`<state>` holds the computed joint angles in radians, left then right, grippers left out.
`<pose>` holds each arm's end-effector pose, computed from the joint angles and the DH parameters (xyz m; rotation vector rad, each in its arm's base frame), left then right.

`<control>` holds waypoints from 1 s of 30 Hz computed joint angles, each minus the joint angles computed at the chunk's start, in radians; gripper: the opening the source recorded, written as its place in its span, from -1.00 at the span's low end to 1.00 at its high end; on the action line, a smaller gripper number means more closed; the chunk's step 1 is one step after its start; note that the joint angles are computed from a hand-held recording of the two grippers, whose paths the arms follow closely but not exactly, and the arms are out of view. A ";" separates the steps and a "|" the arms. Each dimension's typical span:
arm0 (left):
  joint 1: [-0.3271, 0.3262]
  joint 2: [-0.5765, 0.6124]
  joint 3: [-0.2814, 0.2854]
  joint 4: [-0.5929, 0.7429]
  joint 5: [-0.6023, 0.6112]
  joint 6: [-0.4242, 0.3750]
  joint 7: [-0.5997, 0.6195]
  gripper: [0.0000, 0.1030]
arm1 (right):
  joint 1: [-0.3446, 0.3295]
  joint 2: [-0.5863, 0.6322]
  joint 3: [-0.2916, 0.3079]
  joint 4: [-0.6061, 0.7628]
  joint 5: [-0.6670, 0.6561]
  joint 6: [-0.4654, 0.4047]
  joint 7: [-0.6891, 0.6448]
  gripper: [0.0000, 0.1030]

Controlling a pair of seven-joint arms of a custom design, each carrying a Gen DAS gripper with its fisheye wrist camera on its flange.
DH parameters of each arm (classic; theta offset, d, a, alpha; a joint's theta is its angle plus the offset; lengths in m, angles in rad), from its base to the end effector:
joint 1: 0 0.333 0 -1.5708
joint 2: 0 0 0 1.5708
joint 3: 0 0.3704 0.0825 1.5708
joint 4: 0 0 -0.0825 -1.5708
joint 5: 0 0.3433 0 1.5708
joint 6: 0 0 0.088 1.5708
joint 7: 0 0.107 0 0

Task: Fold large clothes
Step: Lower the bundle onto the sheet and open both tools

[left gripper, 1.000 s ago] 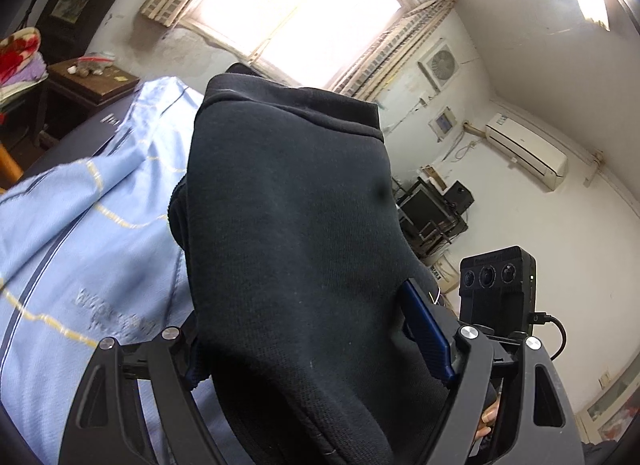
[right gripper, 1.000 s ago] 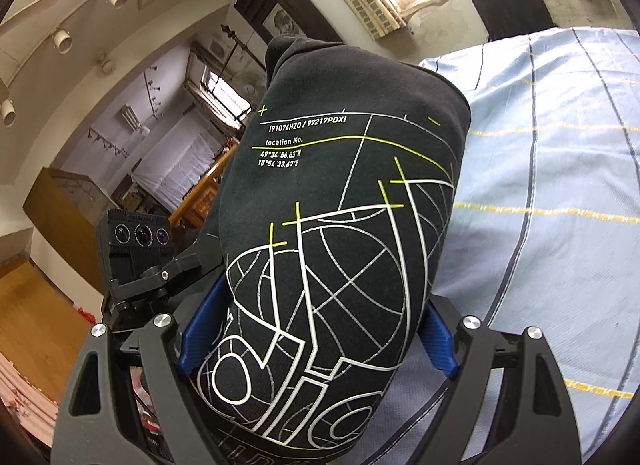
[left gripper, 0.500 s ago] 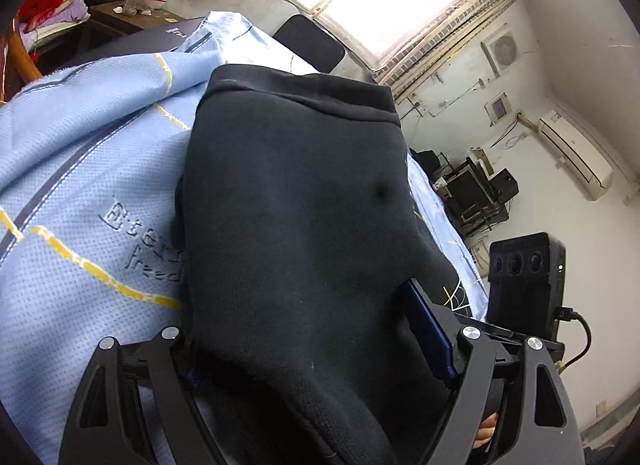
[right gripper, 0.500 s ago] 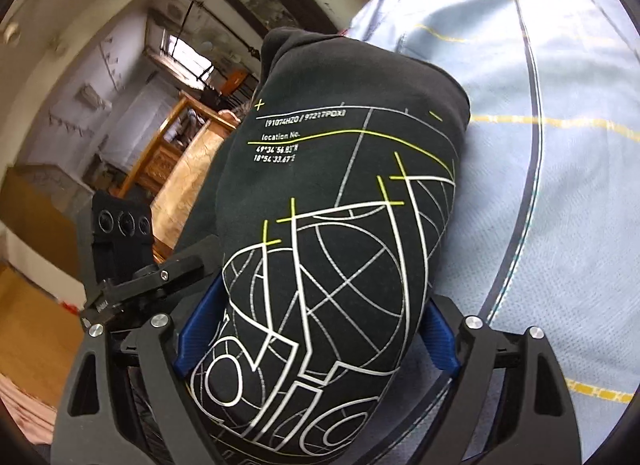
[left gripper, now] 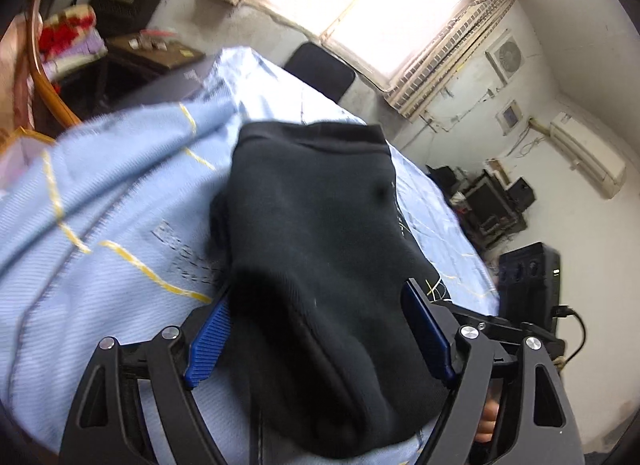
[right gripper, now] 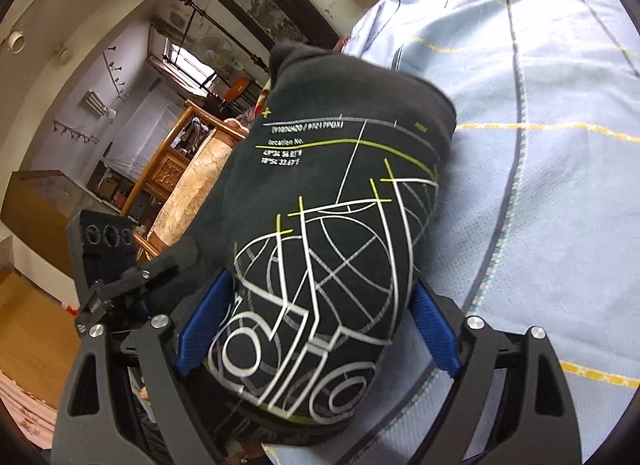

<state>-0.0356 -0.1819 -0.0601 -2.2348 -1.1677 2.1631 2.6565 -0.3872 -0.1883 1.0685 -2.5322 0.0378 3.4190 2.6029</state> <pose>0.4613 -0.0828 0.5503 1.3052 -2.2767 1.3777 0.3520 0.3134 0.5117 -1.2675 1.7412 -0.0901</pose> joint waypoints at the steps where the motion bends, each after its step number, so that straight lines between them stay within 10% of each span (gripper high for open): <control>1: -0.002 -0.028 -0.011 -0.019 -0.001 0.046 0.009 0.59 | 0.015 -0.024 -0.017 -0.002 0.000 -0.017 0.001 0.64; 12: -0.129 -0.315 -0.063 -0.205 -0.089 0.450 0.143 0.93 | -0.032 -0.597 -0.012 0.094 -0.144 -0.447 0.111 0.70; 30: -0.303 -0.449 -0.134 -0.374 -0.015 0.877 0.042 0.93 | 0.076 -0.640 -0.019 0.109 -0.330 -0.657 0.328 0.82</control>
